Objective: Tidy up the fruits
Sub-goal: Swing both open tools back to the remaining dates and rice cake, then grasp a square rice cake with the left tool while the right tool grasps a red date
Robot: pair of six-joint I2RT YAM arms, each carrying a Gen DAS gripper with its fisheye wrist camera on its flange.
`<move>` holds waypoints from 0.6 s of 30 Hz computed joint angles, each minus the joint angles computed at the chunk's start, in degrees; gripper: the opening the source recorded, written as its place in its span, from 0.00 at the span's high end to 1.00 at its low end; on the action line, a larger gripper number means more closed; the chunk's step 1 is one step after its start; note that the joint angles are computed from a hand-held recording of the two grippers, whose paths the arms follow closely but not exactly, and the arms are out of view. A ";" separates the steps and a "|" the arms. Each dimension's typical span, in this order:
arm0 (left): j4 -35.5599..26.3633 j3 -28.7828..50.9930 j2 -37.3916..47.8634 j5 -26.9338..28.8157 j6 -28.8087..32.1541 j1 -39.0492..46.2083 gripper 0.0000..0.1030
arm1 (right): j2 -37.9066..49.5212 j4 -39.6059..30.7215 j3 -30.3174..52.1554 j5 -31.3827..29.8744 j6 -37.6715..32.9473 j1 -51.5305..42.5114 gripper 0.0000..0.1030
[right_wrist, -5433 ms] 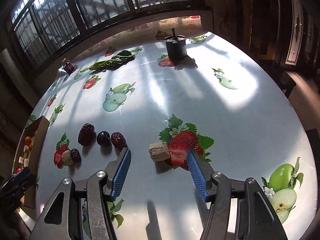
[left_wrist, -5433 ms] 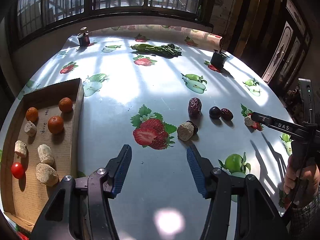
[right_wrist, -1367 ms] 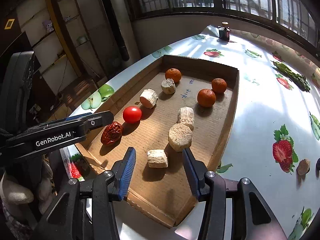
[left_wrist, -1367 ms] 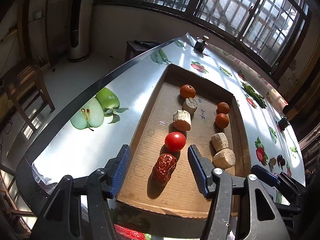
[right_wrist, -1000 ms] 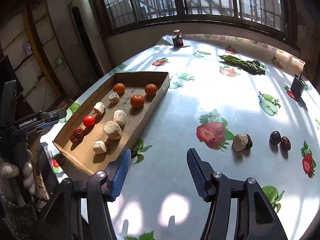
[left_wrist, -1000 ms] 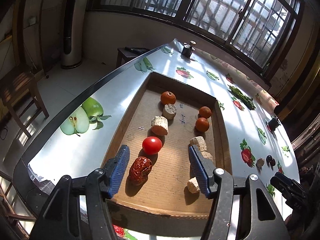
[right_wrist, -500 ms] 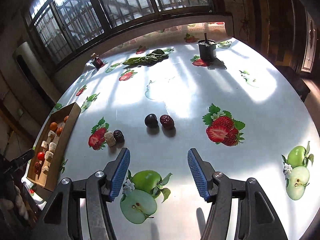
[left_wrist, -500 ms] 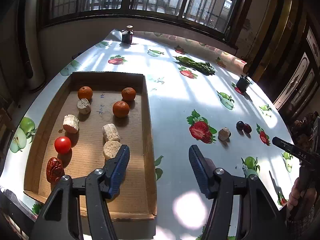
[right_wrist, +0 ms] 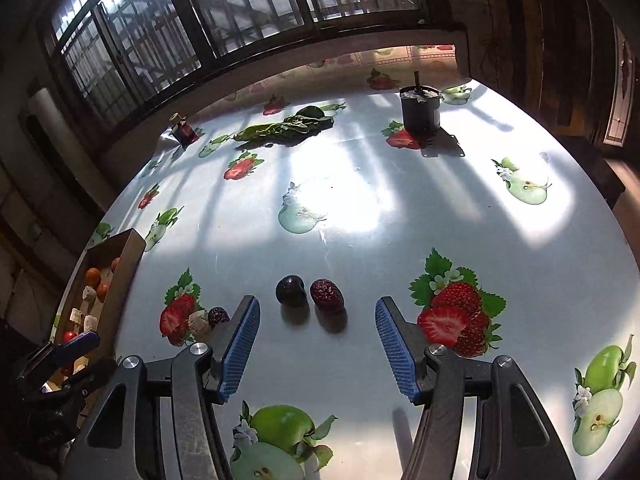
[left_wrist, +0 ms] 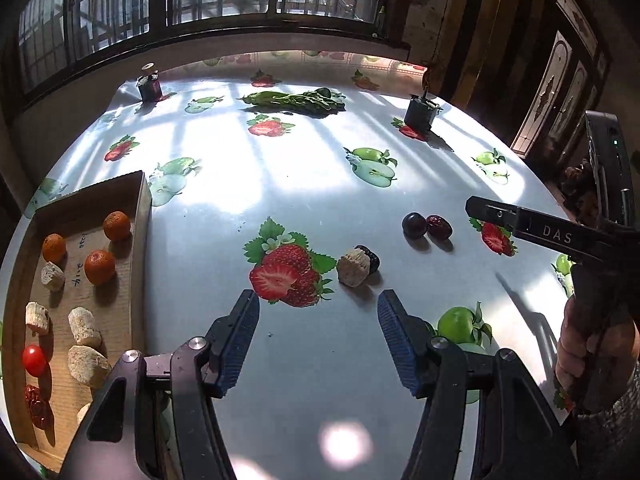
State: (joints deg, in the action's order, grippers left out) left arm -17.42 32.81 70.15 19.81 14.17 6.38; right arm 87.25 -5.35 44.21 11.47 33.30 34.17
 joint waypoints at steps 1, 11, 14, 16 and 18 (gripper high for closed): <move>0.92 0.41 1.81 0.44 -0.40 -0.79 0.41 | 1.02 0.88 0.19 0.59 -0.96 -0.28 0.38; 10.75 4.15 17.10 0.26 -4.22 -6.92 0.44 | 8.33 7.73 -1.02 0.81 -5.71 -1.67 0.38; 12.47 5.11 19.72 0.69 -4.26 -8.08 0.50 | 8.80 8.42 -0.92 0.74 -6.09 -2.08 0.38; 13.52 5.53 21.17 0.89 -4.23 -8.77 0.56 | 9.23 8.47 -0.56 1.81 -6.48 -1.73 0.38; 14.18 5.93 22.55 1.08 -4.04 -9.37 0.63 | 9.99 8.61 0.05 1.86 -6.70 -1.58 0.39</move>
State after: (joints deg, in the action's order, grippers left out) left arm -3.24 38.74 92.71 20.88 10.13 -2.99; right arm 97.23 3.26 44.26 13.34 26.60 32.58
